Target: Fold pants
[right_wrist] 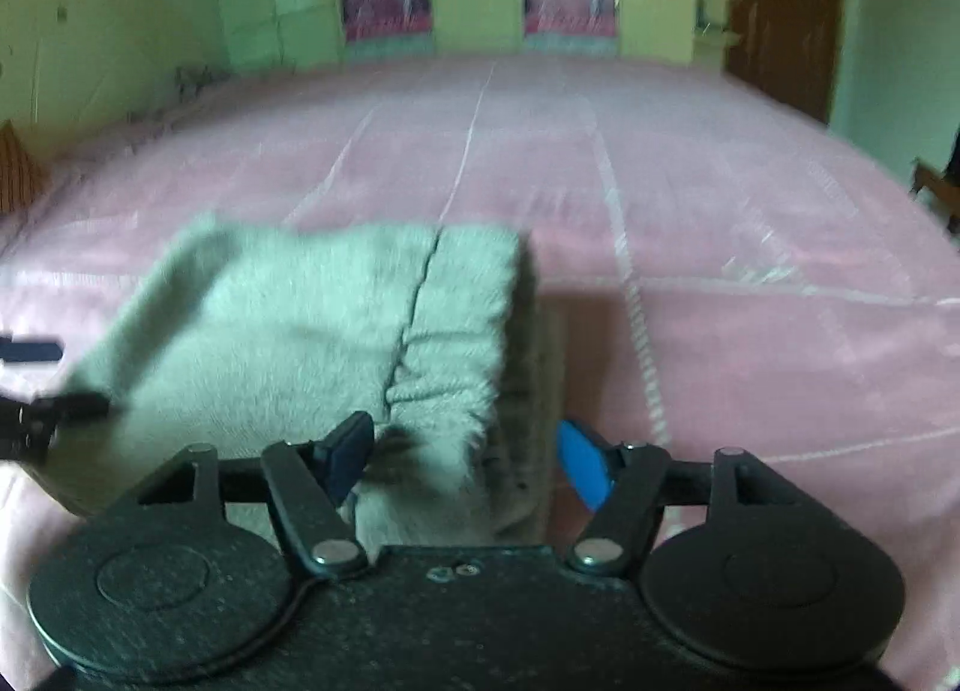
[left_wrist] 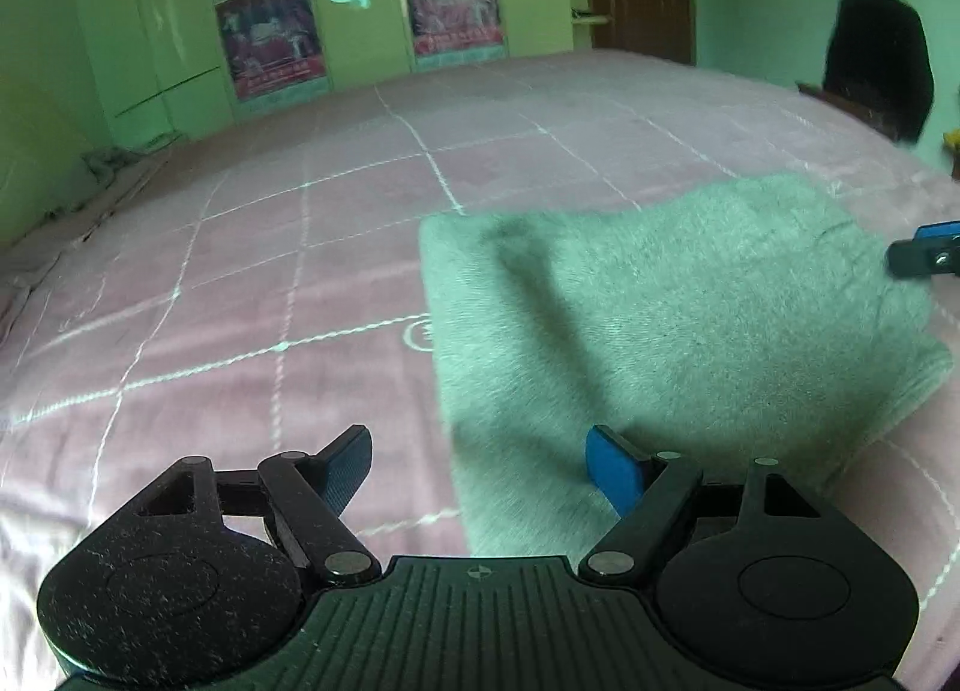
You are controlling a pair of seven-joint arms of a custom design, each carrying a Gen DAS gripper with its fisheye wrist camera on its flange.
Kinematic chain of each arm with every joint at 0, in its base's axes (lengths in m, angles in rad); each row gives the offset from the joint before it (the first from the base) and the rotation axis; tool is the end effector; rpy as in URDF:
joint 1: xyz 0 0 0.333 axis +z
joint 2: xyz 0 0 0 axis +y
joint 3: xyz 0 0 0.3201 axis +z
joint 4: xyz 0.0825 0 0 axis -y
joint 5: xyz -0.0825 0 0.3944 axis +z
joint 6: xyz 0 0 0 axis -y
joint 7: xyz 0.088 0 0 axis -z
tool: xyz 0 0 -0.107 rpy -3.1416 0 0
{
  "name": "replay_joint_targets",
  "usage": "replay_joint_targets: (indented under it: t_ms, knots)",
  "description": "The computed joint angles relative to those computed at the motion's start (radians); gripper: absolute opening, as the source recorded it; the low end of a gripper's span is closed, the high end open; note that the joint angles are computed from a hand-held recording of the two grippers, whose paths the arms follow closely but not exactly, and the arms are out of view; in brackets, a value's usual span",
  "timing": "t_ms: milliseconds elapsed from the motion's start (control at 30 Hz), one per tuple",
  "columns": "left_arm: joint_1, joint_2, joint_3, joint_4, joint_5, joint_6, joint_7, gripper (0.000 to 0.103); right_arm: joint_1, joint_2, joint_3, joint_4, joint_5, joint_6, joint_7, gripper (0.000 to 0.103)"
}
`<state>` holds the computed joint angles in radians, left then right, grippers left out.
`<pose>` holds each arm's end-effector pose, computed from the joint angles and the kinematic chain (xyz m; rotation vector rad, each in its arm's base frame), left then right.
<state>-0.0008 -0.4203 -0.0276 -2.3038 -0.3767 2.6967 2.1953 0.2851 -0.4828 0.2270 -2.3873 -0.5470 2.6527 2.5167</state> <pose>0.4830 -0.0033 0.6043 -1.3660 2.0245 -0.8090 0.3904 0.2515 0.5735 -1.6642 1.7092 -0.7195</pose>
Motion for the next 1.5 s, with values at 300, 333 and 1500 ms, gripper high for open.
replay_joint_targets:
  t_ms: [300,333,1500]
  knots:
    - [-0.037,-0.056,0.060,-0.065,-0.127,0.044,0.009,0.078,0.002,-0.025,-0.028,-0.058,0.059,0.054,0.025,0.064]
    - [-0.052,-0.084,0.081,-0.091,-0.157,0.058,0.037,0.078,-0.017,-0.052,-0.014,-0.076,0.039,0.082,0.049,0.063]
    - [-0.055,-0.130,0.106,-0.221,-0.260,0.105,0.164,0.078,-0.149,-0.200,0.073,-0.245,0.085,0.370,0.373,0.066]
